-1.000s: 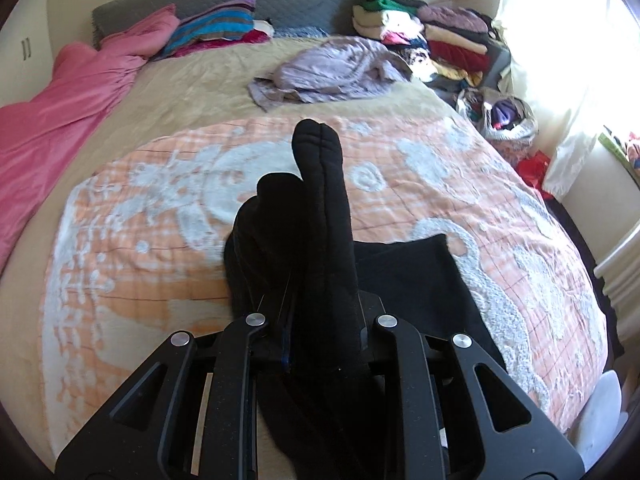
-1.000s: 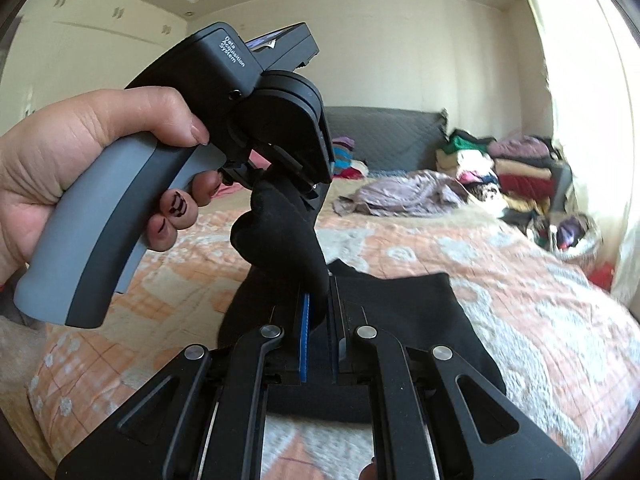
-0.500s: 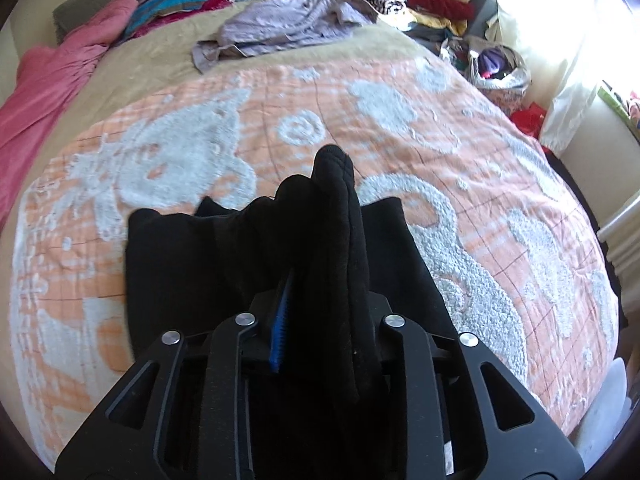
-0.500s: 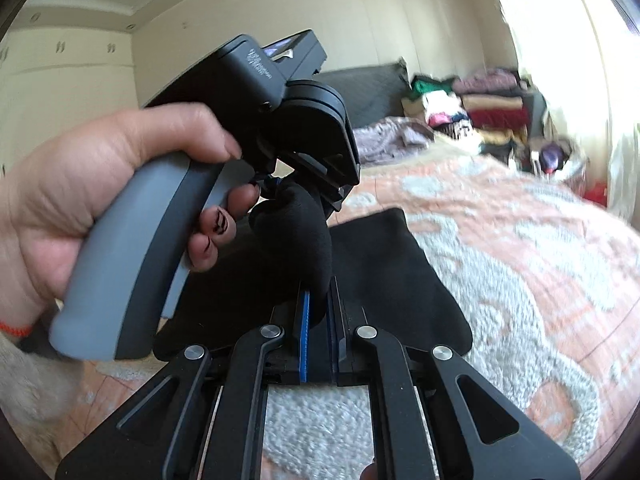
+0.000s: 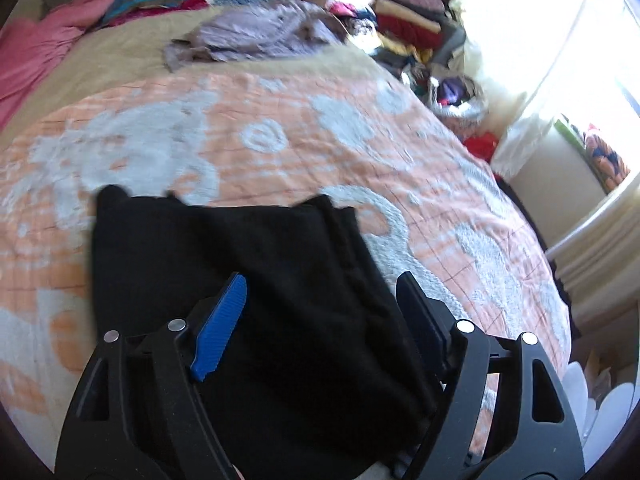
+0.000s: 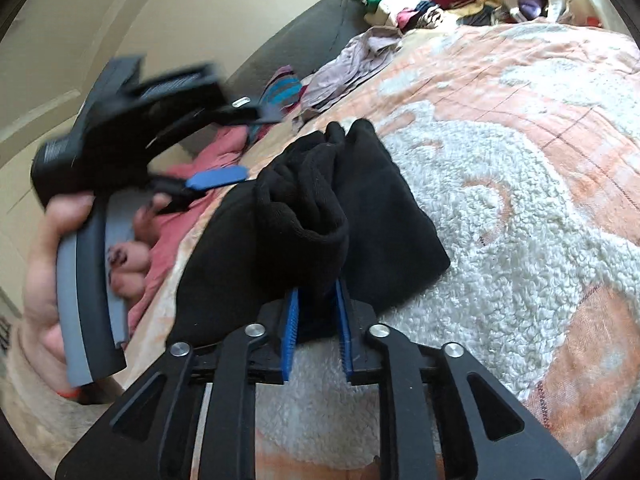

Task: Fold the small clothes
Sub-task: 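Lay the folded edge down on the sweatshirt and open both grippers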

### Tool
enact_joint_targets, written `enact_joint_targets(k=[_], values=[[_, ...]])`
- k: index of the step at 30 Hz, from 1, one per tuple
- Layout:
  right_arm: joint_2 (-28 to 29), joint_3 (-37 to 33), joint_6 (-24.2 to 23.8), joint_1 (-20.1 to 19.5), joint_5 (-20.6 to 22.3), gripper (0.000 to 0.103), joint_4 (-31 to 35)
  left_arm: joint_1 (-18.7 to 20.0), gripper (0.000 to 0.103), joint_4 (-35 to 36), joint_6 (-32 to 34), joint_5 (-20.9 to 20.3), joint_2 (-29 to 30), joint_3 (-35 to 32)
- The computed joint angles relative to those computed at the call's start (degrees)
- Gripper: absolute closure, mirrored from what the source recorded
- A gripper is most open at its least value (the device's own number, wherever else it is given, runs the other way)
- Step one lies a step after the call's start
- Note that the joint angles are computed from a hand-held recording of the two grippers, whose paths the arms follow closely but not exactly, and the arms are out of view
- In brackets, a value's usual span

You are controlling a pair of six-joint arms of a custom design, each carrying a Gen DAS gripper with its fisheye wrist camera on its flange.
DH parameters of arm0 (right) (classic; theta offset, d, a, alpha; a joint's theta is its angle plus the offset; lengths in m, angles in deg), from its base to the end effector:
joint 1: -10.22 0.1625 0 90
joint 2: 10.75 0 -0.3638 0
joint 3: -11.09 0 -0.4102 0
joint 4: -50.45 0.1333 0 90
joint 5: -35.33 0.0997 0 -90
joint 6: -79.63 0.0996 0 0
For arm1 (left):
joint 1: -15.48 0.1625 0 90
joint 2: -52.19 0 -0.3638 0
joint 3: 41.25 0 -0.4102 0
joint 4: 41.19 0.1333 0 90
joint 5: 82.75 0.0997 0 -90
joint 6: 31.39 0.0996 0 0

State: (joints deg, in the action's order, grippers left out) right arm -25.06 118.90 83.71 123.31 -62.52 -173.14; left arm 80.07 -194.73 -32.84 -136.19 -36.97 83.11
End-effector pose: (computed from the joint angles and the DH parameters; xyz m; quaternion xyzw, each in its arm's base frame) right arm 0.2934 -0.3829 -0.1683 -0.1316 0.9282 -0.3475 0.0178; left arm -0.0261 -0.5038 0.2667 0.1160 0.9165 -0.2967 0.2418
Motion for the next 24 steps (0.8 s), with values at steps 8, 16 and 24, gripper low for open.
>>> enact_joint_targets(k=[8, 16, 24], values=[[-8.39, -0.78, -1.97, -1.00, 6.87, 0.023, 13.95, 2.82, 0.034, -3.92, 2.99, 5.74, -10.51, 6.68], [-7.21, -12.42, -0.42, -2.76, 6.67, 0.050, 33.87, 6.06, 0.034, -1.39, 2.77, 2.11, -11.80, 7.28], [-8.67, -12.54, -11.01, 1.71, -0.10, 0.086, 31.29, 4.89, 0.034, -1.26, 3.28, 0.31, -12.29, 8.67]])
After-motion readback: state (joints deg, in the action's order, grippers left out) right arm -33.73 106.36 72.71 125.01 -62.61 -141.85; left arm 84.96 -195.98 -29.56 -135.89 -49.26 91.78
